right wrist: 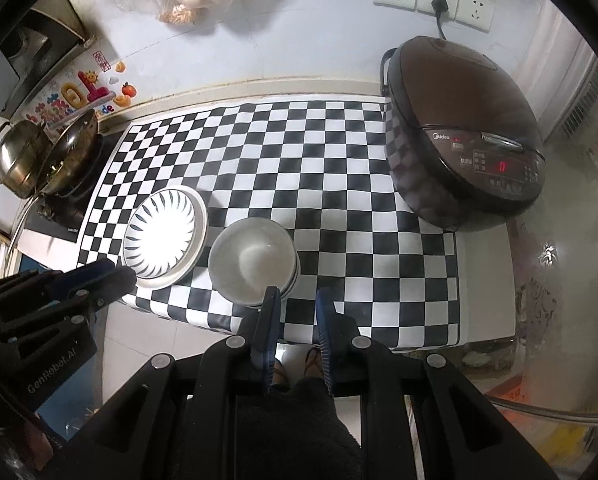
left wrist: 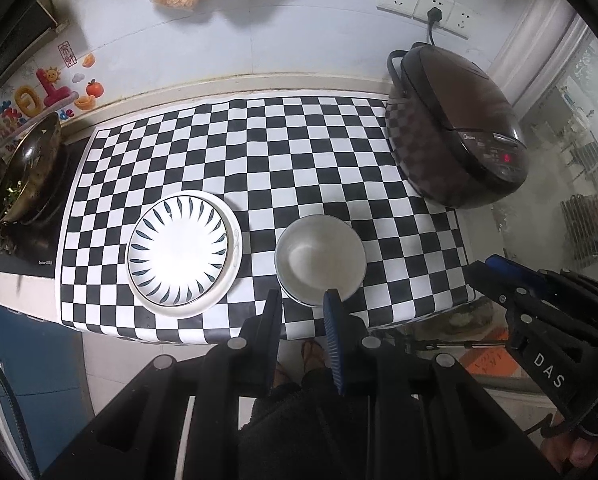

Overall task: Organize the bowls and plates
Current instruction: 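Open both tools and lift them away from the bowl stack, then grip the bowl stack rim with the left tool while the right tool grips the opposite rim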

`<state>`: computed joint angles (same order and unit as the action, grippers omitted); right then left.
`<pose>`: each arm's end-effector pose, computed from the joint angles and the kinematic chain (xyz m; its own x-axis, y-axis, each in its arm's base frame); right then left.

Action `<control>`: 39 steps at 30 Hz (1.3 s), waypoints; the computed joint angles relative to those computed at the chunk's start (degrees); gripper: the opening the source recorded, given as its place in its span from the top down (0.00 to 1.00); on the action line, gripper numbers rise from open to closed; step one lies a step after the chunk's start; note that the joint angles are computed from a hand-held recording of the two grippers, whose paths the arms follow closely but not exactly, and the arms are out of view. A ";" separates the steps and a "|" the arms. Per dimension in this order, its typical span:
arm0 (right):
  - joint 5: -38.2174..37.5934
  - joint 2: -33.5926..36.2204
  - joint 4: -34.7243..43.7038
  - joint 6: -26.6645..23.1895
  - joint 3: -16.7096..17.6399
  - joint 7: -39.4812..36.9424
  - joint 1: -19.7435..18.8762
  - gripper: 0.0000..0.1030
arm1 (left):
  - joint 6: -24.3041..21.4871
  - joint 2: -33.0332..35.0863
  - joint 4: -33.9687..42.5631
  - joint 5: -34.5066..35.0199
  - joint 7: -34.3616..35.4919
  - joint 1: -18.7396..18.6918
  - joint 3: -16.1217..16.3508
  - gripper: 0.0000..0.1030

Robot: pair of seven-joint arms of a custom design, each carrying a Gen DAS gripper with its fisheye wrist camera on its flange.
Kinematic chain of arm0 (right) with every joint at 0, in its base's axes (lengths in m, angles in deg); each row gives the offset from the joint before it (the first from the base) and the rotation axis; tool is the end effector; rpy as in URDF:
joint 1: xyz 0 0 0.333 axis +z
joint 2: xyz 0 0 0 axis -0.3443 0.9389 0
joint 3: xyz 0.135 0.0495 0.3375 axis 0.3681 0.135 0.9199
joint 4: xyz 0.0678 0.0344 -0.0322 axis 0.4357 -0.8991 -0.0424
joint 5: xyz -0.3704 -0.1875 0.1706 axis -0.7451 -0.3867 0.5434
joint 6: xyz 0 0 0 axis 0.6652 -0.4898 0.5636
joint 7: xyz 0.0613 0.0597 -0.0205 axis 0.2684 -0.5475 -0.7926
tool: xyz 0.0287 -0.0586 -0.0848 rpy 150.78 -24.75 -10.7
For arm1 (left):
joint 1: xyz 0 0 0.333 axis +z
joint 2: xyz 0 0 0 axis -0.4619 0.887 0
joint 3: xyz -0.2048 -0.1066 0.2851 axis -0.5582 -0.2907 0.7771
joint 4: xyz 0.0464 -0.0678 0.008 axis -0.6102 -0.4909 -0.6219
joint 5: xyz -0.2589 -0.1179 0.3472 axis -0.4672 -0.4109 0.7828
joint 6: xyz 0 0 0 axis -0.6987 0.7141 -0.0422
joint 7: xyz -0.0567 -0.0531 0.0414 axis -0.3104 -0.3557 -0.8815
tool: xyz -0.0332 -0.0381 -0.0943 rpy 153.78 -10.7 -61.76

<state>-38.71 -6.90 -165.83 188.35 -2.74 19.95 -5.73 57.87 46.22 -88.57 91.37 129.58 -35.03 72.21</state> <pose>0.7149 0.2292 0.5838 0.3469 -0.9327 -0.0983 -0.8846 -0.2906 -0.3647 0.6693 -0.1867 0.5871 0.2101 -0.9730 0.0953 -0.9114 -0.2302 -0.3412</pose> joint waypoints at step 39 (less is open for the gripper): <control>17.45 40.18 36.81 -22.21 5.60 -1.03 -6.10 0.10 | -3.25 26.77 14.58 -30.96 16.25 10.48 -2.93 0.31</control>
